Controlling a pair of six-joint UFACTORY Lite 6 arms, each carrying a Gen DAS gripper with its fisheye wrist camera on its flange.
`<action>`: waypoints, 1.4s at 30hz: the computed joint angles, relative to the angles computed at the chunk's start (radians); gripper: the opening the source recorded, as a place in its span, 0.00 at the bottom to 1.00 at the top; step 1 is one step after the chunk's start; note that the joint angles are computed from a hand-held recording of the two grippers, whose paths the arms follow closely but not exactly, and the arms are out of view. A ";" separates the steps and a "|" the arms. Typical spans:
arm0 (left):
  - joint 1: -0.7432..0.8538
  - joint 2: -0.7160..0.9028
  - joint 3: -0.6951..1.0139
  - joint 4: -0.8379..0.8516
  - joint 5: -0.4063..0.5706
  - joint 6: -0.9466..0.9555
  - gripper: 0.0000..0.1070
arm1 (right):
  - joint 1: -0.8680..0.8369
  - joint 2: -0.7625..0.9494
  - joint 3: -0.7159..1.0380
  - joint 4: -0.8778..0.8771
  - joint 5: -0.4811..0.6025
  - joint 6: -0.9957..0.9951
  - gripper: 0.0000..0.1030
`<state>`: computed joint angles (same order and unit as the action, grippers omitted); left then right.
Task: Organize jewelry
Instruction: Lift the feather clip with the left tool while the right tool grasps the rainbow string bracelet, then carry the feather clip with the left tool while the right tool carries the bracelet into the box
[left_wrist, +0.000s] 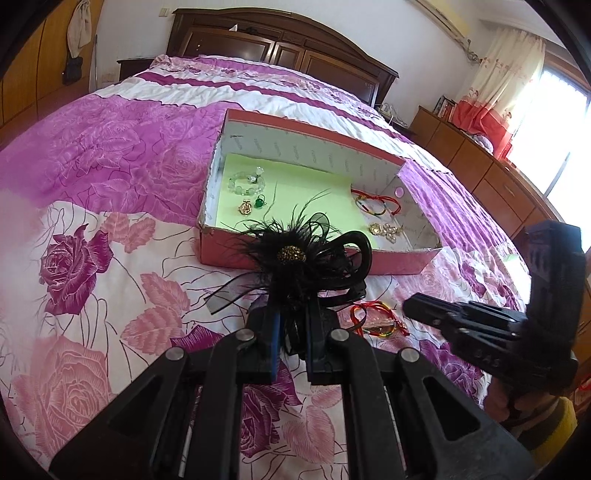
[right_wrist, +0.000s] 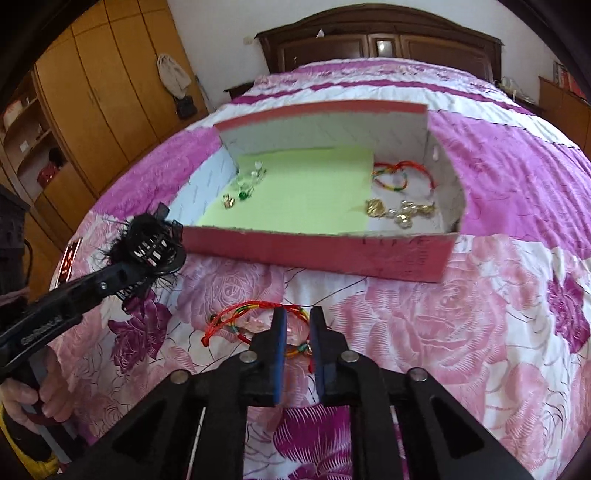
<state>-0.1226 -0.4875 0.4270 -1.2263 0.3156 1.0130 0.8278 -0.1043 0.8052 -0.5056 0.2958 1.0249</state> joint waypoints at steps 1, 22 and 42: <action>0.001 0.001 0.000 -0.002 0.000 0.002 0.02 | 0.000 0.020 0.013 0.019 0.002 -0.024 0.14; -0.012 -0.009 -0.008 0.006 -0.013 -0.024 0.02 | 0.014 0.224 0.165 0.098 0.115 -0.217 0.05; -0.100 -0.094 0.007 0.101 -0.103 -0.148 0.02 | 0.040 -0.230 -0.112 -0.501 0.077 0.524 0.05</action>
<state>-0.2227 -0.5819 0.4344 -1.1248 0.2131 0.8651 0.8681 -0.3339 0.6936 -1.0065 0.3725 1.5493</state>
